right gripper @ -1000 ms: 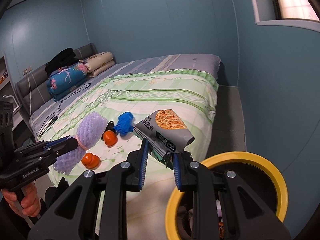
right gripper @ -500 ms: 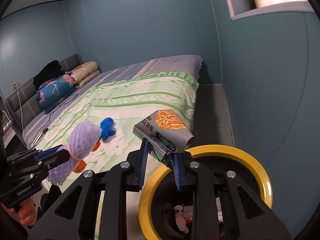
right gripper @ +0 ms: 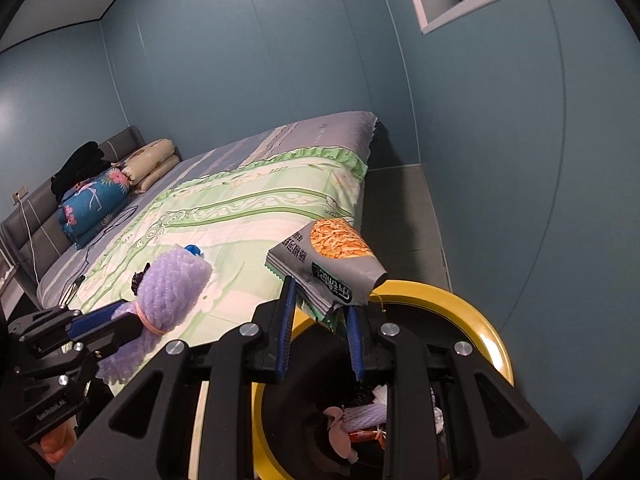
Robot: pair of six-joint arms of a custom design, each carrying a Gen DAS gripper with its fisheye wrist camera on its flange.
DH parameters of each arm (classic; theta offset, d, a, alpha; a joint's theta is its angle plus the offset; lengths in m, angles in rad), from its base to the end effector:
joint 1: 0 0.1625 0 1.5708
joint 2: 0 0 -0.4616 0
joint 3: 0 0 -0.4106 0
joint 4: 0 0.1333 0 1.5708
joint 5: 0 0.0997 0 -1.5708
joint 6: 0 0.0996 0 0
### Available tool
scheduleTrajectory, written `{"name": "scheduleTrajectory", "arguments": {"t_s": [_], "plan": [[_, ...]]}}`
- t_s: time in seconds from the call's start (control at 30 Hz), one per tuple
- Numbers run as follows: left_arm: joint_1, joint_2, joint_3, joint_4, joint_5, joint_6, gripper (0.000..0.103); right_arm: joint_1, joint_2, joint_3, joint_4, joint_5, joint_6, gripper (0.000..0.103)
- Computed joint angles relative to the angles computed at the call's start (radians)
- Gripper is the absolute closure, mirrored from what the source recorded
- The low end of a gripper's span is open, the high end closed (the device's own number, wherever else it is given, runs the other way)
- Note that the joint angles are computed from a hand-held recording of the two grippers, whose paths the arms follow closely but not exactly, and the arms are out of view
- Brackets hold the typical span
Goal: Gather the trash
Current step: 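Carry the foam sleeve and snack wrapper with both tools over the yellow bin, then open both tools to drop the foam sleeve and wrapper into the bin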
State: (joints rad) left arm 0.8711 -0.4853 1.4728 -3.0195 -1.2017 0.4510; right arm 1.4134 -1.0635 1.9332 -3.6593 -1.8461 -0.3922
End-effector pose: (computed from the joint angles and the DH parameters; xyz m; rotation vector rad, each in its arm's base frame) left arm -0.3632 -0.6943 -0.0037 1.3954 2.3731 -0.7044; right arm 0.0088 -0.6225 0.3128 0.0464 -2.2075 1.3939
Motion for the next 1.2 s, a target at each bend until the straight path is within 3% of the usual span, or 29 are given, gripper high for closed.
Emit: {"name": "scheduleTrajectory", "arguments": {"t_s": [0.4, 0.73, 0.9, 1.0, 1.1, 1.2], "plan": [[0.012, 0.07, -0.068, 0.105, -0.062, -0.03, 0.083, -0.042, -0.029, 0.005, 0.079, -0.039, 0.055, 0.079], [0.027, 0.099, -0.088, 0.188, -0.055, -0.068, 0.083, -0.074, -0.028, -0.002, 0.155, -0.038, 0.091, 0.078], [0.031, 0.098, -0.092, 0.203, -0.065, -0.074, 0.082, -0.077, -0.032, 0.002, 0.147, -0.031, 0.098, 0.07], [0.033, 0.097, -0.094, 0.211, -0.068, -0.082, 0.077, -0.082, -0.038, 0.005, 0.144, -0.025, 0.103, 0.061], [0.035, 0.096, -0.092, 0.201, -0.069, -0.087, 0.059, -0.09, -0.046, 0.009, 0.142, -0.016, 0.114, 0.06], [0.033, 0.094, -0.084, 0.186, -0.066, -0.081, 0.057, -0.093, -0.051, 0.014, 0.135, -0.011, 0.122, 0.058]]}}
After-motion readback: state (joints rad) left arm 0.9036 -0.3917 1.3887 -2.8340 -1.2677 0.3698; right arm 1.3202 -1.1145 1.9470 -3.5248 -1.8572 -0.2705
